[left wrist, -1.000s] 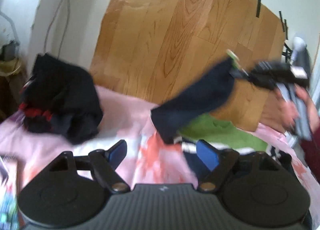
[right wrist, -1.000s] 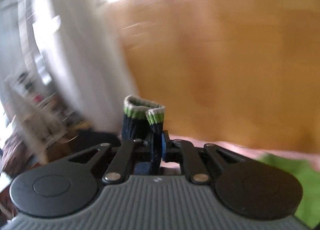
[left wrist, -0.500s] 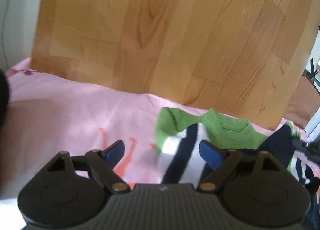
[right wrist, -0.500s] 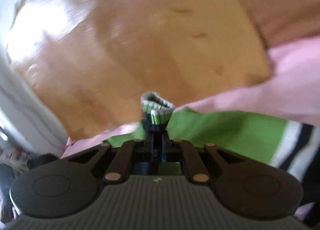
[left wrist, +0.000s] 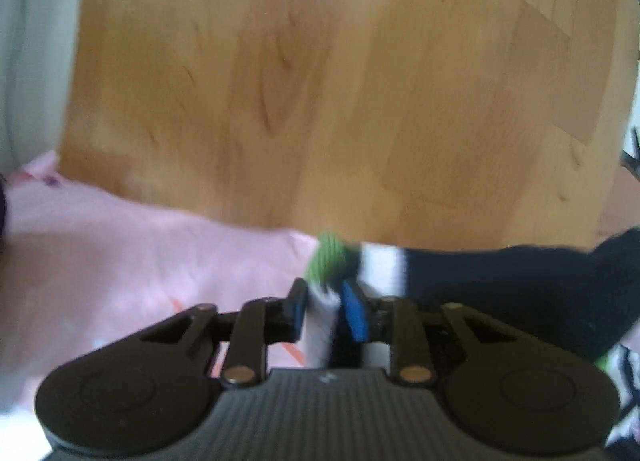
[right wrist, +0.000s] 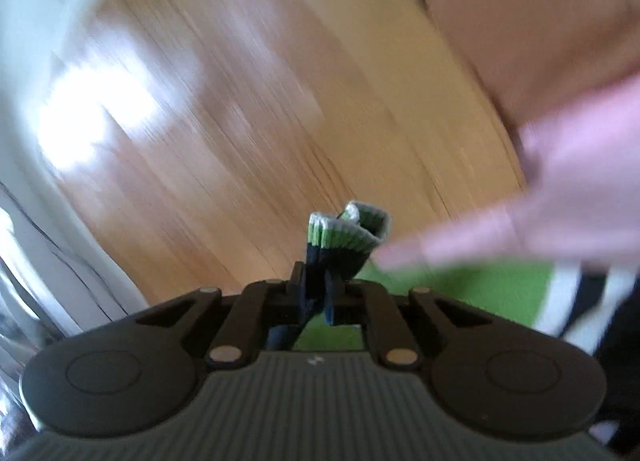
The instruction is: Fold small clothes
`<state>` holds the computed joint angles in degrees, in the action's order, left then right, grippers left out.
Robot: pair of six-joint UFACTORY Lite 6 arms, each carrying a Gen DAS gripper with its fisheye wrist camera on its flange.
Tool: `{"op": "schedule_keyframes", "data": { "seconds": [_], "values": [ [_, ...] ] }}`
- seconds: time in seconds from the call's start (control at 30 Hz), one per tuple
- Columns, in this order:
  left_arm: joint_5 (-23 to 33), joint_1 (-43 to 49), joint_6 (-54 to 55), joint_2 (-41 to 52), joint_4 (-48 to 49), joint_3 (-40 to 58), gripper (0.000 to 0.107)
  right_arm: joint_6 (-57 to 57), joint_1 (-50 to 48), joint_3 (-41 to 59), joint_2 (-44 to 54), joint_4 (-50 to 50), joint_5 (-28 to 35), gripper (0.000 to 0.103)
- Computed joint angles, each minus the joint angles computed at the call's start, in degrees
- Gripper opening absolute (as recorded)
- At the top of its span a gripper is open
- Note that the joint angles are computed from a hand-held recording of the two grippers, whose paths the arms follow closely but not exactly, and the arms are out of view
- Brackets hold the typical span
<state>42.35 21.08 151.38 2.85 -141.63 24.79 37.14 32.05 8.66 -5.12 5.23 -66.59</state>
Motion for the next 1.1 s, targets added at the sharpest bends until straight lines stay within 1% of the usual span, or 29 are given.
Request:
{"op": "schedule_keyframes", "data": {
  "seconds": [0.03,0.07,0.1,0.13,0.17,0.2,0.23,0.27,0.3,0.37,0.43,0.47,0.5,0.53,0.57,0.6,0.63,0.67,0.7,0.77,0.8,0.83,0.9,0.93,0.97,1.0,1.03,1.07,1.1],
  "values": [
    [-1.69,-1.57,4.80,-0.14,-5.38,-0.25,0.052,-2.08,1.51,0.39,0.82,3.31,0.51,0.011],
    [-2.52,-2.56,7.46,1.17,-8.37,0.21,0.070,-6.06,4.01,2.56,3.37,9.01,3.42,0.012],
    [-3.04,-3.01,7.74,3.52,-8.95,1.42,0.073,-11.49,5.77,6.37,7.33,15.00,8.72,0.012],
    [-4.52,-2.69,5.61,6.01,-7.14,3.40,0.071,-15.27,6.01,10.25,10.77,18.76,14.72,0.012],
    [-6.33,-1.59,1.08,7.47,-2.93,5.55,0.071,-16.64,5.28,13.44,13.93,20.13,20.14,0.016],
    [-6.14,0.43,-3.93,8.56,2.41,6.96,0.072,-15.62,4.13,14.92,15.59,19.09,23.16,0.017],
    [-6.09,1.52,-7.34,9.44,5.82,8.06,0.073,-12.20,2.52,14.65,15.29,15.66,23.79,0.017],
    [-6.10,2.40,-10.07,10.03,8.89,8.84,0.073,-9.55,1.32,13.17,14.27,12.89,22.01,0.020],
    [-6.12,2.63,-11.41,10.59,10.34,9.48,0.073,-8.50,0.96,11.62,13.29,12.52,19.69,0.032],
    [-5.79,2.85,-11.56,10.37,11.29,9.31,0.073,-9.67,1.58,10.72,12.48,15.81,18.73,0.046],
    [-5.75,2.01,-9.70,9.27,10.35,8.24,0.073,-11.70,3.01,9.61,11.34,21.50,17.76,0.046],
    [-5.62,2.05,-9.48,8.68,11.05,7.86,0.073,-13.51,5.10,9.39,11.06,27.49,15.83,0.045],
    [-4.81,2.06,-8.92,8.04,11.83,7.16,0.073,-14.66,6.83,7.82,9.69,32.50,12.57,0.045],
    [-4.21,2.19,-8.83,6.72,12.96,5.89,0.074,-15.39,7.83,7.11,8.58,35.10,11.00,0.045],
    [-3.87,1.90,-8.24,5.79,13.32,5.07,0.073,-15.18,8.06,6.19,7.00,35.30,10.37,0.045],
    [-4.21,1.00,-6.99,4.99,12.34,4.45,0.071,-14.29,7.57,5.64,5.41,33.11,11.03,0.044],
    [-5.53,-0.68,-4.64,4.38,9.92,4.05,0.053,-12.98,6.37,6.06,4.41,28.51,13.31,0.044],
    [-6.91,-2.05,-2.73,4.56,7.95,4.16,0.021,-10.81,4.87,7.96,5.30,22.52,15.73,0.042],
    [-8.61,-2.93,-2.61,5.43,7.71,5.11,0.011,-8.63,4.38,10.81,6.49,16.52,19.29,0.040],
    [-8.87,-2.77,-2.02,7.12,4.98,6.25,0.011,-4.87,5.35,20.05,11.69,4.53,27.61,0.040],
    [-8.97,-2.28,-1.18,7.87,3.33,6.76,0.011,-2.84,6.36,24.70,14.83,-1.17,30.82,0.039],
    [-9.66,-1.57,-0.44,8.90,1.90,7.68,0.011,-2.23,8.03,29.10,17.91,-4.47,33.39,0.038],
    [-8.85,-0.22,-2.86,10.03,3.84,8.63,0.011,-4.13,12.56,36.48,24.29,-4.61,35.68,0.038],
    [-9.00,-0.70,-1.33,9.73,2.42,8.20,0.014,-3.20,13.67,39.40,27.39,-6.25,36.41,0.038],
    [-9.42,-1.97,2.30,9.13,-1.39,7.43,0.017,-2.99,14.18,42.63,30.63,-6.81,39.03,0.038],
    [-9.67,-2.75,4.74,8.57,-3.78,6.88,0.018,-4.00,14.44,44.57,33.50,-4.96,40.31,0.032],
    [-9.37,-2.70,5.39,8.27,-3.98,6.47,0.020,-3.38,13.88,44.43,33.98,-4.03,39.19,0.030],
    [-9.17,-2.22,4.50,7.98,-2.97,6.35,0.023,-0.36,13.03,41.89,32.14,-5.49,38.52,0.028],
    [-8.83,-1.20,2.66,7.84,-0.81,6.50,0.024,1.94,12.21,37.96,28.65,-6.03,37.99,0.028]
  ]
}}
